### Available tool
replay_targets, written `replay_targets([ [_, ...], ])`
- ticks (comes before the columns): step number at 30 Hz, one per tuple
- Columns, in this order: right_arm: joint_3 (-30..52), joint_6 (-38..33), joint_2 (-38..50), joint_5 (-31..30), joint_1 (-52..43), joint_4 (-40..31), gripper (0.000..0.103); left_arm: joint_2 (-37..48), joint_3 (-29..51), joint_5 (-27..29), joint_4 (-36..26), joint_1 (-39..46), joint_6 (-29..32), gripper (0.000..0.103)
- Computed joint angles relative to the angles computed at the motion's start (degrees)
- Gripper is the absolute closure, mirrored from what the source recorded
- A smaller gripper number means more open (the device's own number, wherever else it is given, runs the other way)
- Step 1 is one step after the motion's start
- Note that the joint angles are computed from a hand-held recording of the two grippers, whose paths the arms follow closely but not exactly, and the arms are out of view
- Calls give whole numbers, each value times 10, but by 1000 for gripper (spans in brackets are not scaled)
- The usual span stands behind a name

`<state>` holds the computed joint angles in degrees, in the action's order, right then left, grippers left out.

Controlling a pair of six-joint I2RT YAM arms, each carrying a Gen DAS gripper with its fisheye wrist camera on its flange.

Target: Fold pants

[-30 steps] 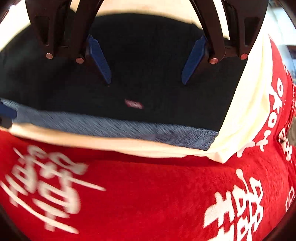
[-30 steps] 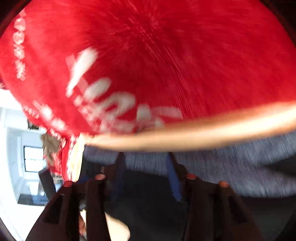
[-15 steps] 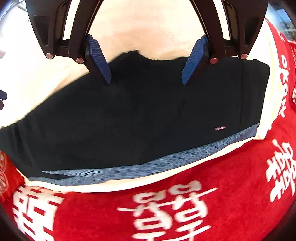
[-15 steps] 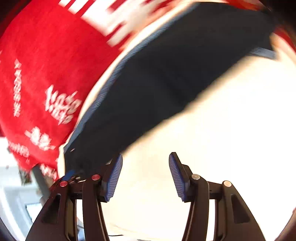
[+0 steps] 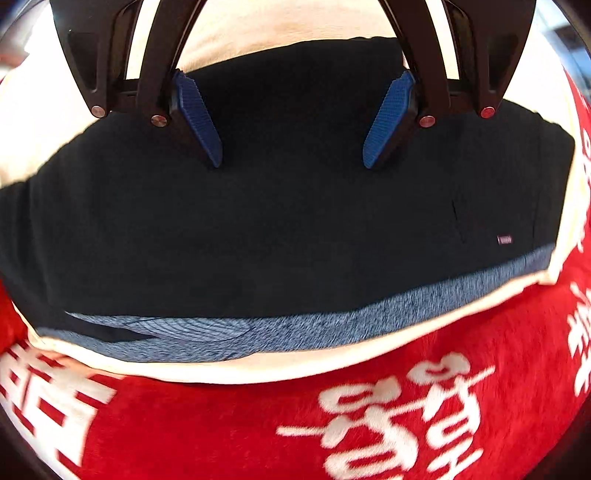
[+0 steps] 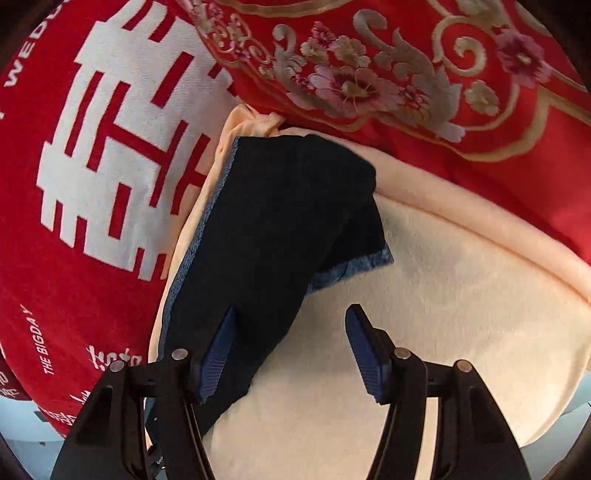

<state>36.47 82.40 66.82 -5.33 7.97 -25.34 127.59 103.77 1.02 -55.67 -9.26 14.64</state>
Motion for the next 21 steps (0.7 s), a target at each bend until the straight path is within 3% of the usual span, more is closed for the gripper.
replay_targets([
  [1,5,-12,23,-26,-11,31,93,-1,0,-2,-1,-1,-4,23],
  [2,38,-56,54,-45,-28,23,95,-3,-1,-4,-3,-1,-6,23],
  [5,195,-196,129,-36,-24,-52,95,-9,-5,-9,-7,-1,-26,23],
  [8,317,-306,154,-50,-32,-53,95,-23,-15,-18,1,-2,-57,23],
  [11,388,-397,189,-49,-30,-46,95,-30,-5,-40,11,-2,-87,23],
  [13,376,-412,210,-41,-42,-42,94,-23,0,-55,5,-10,-103,23],
  [15,323,-372,248,-76,-83,-27,92,-2,8,-69,-8,-13,-101,23],
  [17,274,-343,290,-107,-114,-12,92,-33,-45,-73,29,-17,-102,23],
  [21,238,-382,343,-124,-125,-11,87,-61,-69,-82,22,-28,-102,23],
])
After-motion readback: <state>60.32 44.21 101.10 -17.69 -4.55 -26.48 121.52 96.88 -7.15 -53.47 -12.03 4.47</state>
